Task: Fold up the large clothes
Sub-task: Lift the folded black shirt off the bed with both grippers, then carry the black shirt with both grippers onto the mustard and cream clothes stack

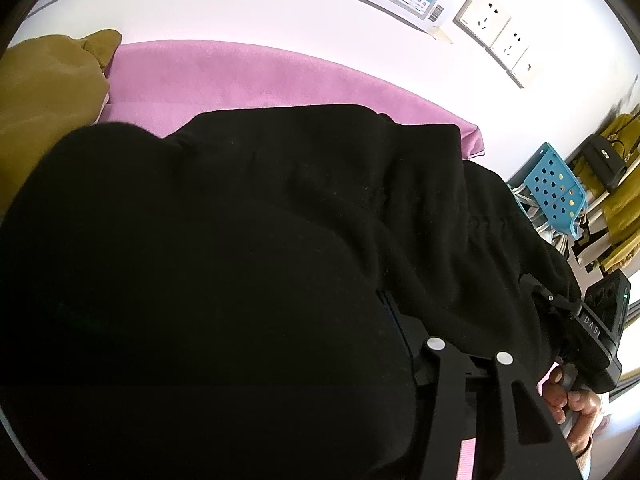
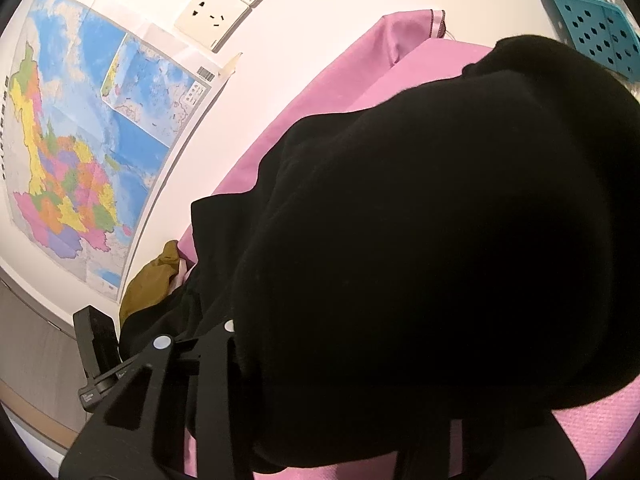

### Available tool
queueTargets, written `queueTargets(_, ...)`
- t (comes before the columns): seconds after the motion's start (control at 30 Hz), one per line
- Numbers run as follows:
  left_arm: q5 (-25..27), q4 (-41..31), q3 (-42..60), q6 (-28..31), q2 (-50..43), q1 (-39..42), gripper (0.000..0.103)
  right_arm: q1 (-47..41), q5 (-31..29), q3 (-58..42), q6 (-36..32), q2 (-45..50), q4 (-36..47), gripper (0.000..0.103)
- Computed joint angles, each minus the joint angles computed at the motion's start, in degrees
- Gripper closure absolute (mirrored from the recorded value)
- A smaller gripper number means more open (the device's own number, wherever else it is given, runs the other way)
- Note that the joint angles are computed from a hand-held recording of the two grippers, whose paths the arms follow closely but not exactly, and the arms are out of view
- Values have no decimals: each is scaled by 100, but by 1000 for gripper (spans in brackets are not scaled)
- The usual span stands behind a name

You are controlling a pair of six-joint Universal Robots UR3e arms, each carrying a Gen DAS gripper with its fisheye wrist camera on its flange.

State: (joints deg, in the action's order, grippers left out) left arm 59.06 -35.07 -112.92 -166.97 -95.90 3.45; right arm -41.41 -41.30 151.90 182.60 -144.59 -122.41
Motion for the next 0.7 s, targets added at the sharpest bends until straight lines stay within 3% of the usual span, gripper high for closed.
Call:
queueTargets(0.23,18,-141,147,-71,-53,-57,50,-69,217,-254,-296,391,285,67)
queueTargets(0.37,39,-289,148,53,199,-33,58,-399,701,-569,-771,-148,1374,74)
queueTargets(0.47,-107,-549,168,281,526,127,60,-372,890,-914,-828,-221,1609,75)
queueTargets(0.7,-696,-1282,294,753,1356,594,61,111,1108,-1662,-118,214,659,76)
